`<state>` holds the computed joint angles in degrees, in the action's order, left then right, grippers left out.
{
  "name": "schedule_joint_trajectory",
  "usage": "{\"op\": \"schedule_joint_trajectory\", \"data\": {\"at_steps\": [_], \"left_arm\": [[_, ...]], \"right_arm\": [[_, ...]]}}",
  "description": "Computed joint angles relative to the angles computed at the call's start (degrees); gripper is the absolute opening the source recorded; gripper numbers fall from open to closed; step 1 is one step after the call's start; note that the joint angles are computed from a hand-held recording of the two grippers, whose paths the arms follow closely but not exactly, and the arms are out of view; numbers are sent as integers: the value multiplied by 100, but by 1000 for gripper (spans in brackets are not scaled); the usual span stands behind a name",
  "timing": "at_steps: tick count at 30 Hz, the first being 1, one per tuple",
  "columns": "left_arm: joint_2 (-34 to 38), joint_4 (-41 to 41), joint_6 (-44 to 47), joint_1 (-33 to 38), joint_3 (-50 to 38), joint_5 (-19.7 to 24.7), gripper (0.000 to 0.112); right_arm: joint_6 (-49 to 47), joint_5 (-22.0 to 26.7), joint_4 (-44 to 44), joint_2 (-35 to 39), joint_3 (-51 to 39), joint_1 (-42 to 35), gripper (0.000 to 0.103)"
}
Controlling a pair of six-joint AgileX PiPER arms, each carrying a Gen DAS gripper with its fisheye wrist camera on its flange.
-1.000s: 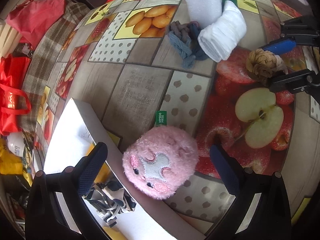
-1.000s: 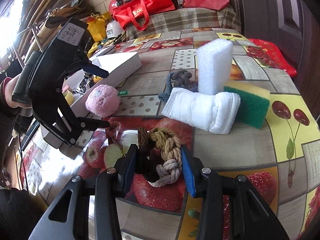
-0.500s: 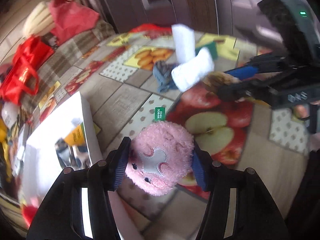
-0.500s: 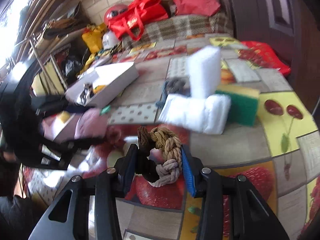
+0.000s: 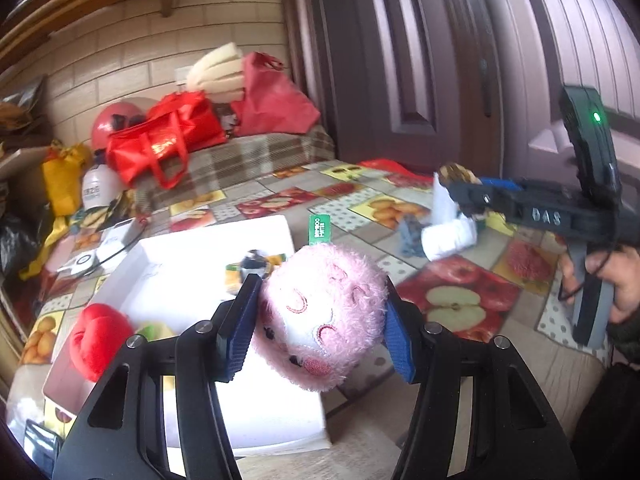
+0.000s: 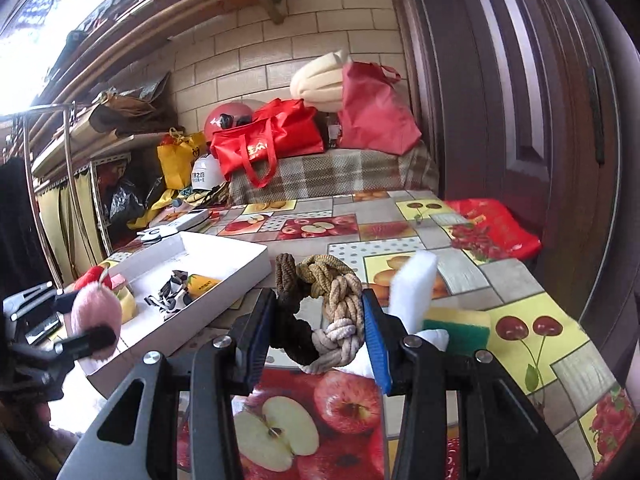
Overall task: Organize soft objects
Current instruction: 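Carry the pink plush toy and braided rope toy over the tray with both grippers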
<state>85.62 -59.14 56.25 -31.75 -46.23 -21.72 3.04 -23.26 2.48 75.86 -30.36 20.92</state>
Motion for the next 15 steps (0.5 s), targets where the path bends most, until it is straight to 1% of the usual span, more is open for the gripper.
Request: {"op": "schedule_joint_trajectory", "data": {"at_steps": [3,5,11,13,15], "left_arm": [[-129,211,-392,114,169,-96,57],[-190,614,-856,258,292,-104,57],[-487,1349,-1746,400,698,-449,57],[-559,1422,-1880,381,803,-620,57],[-602,1266,-1822,268,890,-909,57]], "right_arm": [[-744,59,671,25,-87,319,43],[-986,61,902,56,-131,463,43],[-1170,26,1097,103,-167,605,43],[-1140,39,1066,117,-188,597,43],[-1167,50,1095,110,-183,605,43]]}}
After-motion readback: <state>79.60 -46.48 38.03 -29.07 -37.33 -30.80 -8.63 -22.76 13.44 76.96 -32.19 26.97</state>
